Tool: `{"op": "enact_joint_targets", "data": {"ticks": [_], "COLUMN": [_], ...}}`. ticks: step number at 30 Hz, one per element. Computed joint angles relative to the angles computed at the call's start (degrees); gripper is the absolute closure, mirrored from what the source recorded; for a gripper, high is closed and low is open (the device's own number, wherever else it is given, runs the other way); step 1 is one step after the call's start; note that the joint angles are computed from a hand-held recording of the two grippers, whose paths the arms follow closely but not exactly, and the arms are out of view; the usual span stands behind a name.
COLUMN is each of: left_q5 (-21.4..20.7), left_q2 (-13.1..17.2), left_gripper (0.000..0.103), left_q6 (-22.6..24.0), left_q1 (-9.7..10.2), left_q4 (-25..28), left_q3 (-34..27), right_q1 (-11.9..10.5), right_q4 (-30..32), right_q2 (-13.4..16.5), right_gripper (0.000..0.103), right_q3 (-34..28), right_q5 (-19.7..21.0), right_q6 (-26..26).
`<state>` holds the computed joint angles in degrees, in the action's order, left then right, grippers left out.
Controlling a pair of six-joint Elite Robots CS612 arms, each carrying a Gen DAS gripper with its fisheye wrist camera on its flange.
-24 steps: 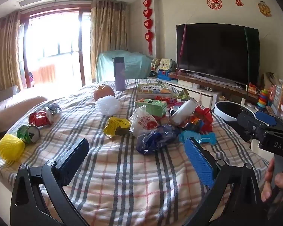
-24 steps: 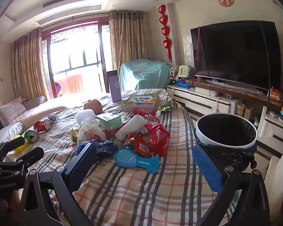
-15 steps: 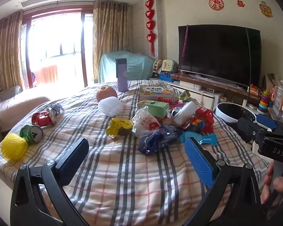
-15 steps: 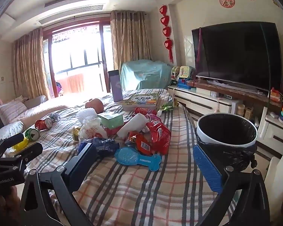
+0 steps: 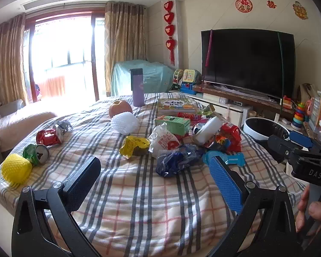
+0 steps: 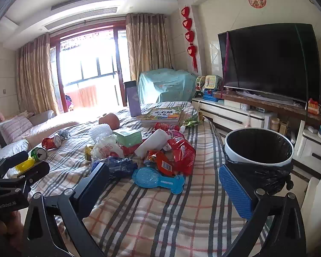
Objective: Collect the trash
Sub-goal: 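Move both tools toward the trash pile on the bed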
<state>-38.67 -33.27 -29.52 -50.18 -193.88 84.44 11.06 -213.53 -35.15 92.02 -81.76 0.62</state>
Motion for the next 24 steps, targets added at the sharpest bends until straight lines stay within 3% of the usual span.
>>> {"op": "enact_joint_targets", "data": {"ticks": [24], "left_q5": [-0.81], "left_q2": [0.17], "left_gripper": [0.000], "left_q6": [-0.08], "left_q1": [0.12], "left_q4": [-0.34], "left_q3": [-0.07], "right_q1": [-0.08], "right_q4": [-0.07], "right_q2": [-0.18], "right_gripper": [0.000], "right_q3": [0.14], "right_q5": [0.99], "right_q6": [0.64]}}
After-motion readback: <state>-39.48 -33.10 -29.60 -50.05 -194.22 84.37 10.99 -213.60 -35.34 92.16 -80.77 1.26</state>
